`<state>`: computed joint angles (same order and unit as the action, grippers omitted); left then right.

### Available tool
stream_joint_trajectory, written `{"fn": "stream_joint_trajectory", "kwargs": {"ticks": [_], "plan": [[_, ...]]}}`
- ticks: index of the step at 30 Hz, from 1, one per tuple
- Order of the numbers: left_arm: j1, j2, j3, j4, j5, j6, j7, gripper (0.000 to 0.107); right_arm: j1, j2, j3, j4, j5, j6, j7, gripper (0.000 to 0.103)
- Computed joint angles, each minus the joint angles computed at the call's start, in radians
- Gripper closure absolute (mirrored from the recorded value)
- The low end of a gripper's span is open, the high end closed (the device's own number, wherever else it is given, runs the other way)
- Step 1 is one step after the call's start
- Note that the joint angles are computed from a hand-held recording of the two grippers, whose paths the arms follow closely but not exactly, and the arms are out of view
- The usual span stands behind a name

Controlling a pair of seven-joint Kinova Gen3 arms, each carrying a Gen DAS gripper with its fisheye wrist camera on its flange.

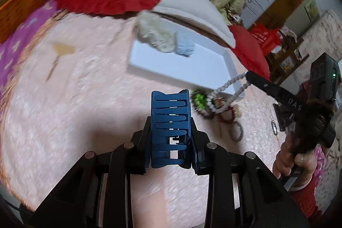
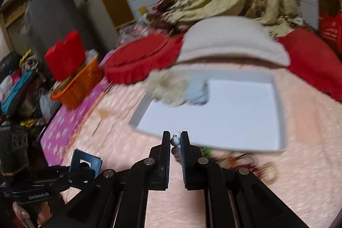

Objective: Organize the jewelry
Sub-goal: 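Grasp the white pearl bracelet with the right tool while the left tool holds the clip, then lower the clip and pearl bracelet into the tray and open both tools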

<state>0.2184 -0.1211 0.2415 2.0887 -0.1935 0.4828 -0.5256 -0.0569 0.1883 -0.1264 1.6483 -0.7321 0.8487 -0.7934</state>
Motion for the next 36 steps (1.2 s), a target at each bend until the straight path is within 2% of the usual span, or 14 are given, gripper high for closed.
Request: {"fn": "stream_joint_trajectory", "kwargs": {"ticks": [3,8,15,19,22,27,31,33,34,36], "plan": [[0.010,0.074,-0.033,-0.081,0.033,0.005,-0.090,0.079,0.002,0.014,0.020,-0.050,0.045,-0.019,-0.040,0.095],[0.035,0.241,-0.082,-0.274,0.023,0.049,-0.193,0.079,-0.003,0.088,0.031,-0.168,0.157,-0.039,-0.150,0.094],[0.011,0.467,-0.132,-0.538,0.127,0.104,-0.387,0.079,-0.049,0.238,0.015,-0.386,0.313,0.002,-0.337,0.094],[-0.001,0.584,-0.151,-0.676,0.173,0.151,-0.459,0.079,-0.025,0.319,-0.028,-0.503,0.296,0.044,-0.371,0.094],[0.029,0.663,-0.196,-0.778,0.157,0.213,-0.448,0.079,-0.016,0.399,-0.036,-0.595,0.289,0.100,-0.413,0.094],[0.031,0.729,-0.213,-0.847,0.158,0.247,-0.458,0.078,-0.037,0.523,-0.011,-0.714,0.353,0.192,-0.508,0.094],[0.043,0.748,-0.214,-0.873,0.149,0.252,-0.484,0.064,-0.038,0.555,-0.004,-0.724,0.396,0.195,-0.538,0.094],[0.056,0.755,-0.221,-0.890,0.139,0.260,-0.485,0.061,-0.038,0.566,0.002,-0.734,0.413,0.204,-0.560,0.094],[0.054,0.756,-0.216,-0.895,0.142,0.261,-0.491,0.061,-0.035,0.579,0.001,-0.758,0.416,0.225,-0.570,0.093],[0.045,0.747,-0.204,-0.890,0.159,0.259,-0.501,0.060,-0.029,0.592,0.002,-0.780,0.421,0.244,-0.588,0.076]]}}
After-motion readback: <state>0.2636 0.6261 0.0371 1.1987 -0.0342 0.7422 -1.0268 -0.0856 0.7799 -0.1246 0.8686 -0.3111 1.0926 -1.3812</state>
